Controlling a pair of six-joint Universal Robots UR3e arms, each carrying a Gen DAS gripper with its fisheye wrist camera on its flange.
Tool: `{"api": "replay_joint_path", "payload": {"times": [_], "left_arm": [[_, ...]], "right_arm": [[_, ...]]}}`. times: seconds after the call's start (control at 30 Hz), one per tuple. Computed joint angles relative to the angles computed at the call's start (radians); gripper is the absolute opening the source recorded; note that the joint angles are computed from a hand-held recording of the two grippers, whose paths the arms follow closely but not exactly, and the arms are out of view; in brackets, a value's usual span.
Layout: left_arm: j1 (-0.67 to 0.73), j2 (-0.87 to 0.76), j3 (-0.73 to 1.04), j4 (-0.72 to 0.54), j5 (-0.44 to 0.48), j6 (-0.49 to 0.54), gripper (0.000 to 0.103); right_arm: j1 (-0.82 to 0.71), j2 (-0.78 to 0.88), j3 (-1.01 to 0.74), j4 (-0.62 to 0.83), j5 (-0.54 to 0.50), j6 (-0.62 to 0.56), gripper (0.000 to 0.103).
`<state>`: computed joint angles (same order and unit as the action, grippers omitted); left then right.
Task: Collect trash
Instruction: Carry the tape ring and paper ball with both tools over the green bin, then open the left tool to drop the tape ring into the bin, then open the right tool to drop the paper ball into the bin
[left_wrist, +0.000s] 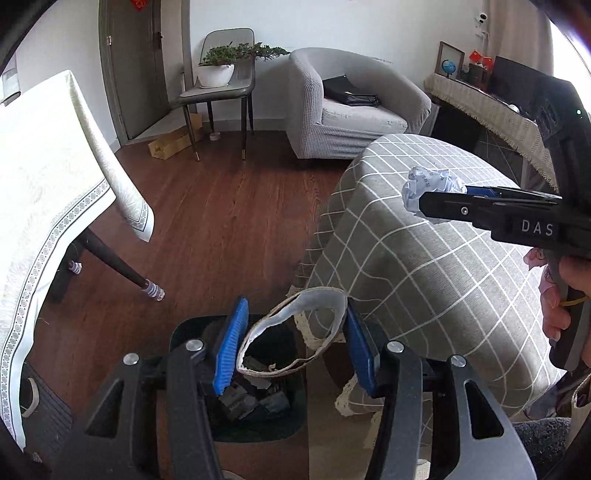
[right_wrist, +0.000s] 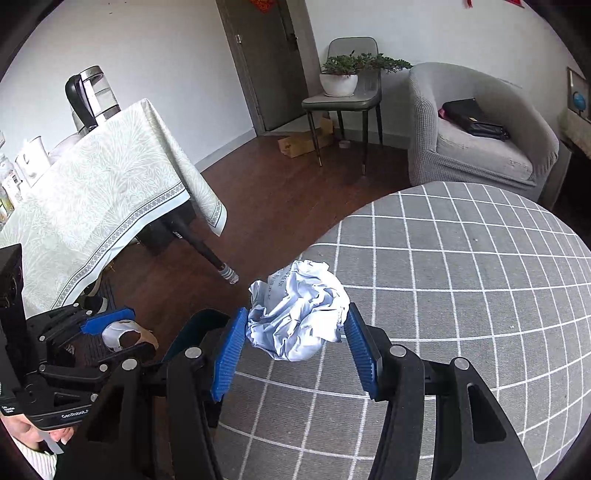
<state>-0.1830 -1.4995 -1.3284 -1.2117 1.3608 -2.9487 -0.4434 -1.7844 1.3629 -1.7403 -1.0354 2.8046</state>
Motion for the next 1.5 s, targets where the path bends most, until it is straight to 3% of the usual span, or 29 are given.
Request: {"api": "replay_joint_path", "payload": {"times": [0.4,1.07,1.2,1.5], "left_arm": [[0.23,0.082,-0.186,-0.037,-0.059,0.133,0.055],[0.333,0.008,-0.388,0.027,0.036,0.26,0.056],[0.35,0.019,-0.433,0.054,0.042,0.278,0.067],[0.422,0.063,-0.436,0.051,0.012,0.303,0.075]], "right_arm": [[0.284,0.157,-0.078,-0.14,-0.095,0.143,0.055],[0.517,0.389,-0.198,-0.227,-0.177,0.267,0.055],[0.554,0.455,-0.238,-0.222,-0.205,0.286,0.055],[0.62,0.582,-0.3,-0.202,-0.27,0.329,0.055]]}}
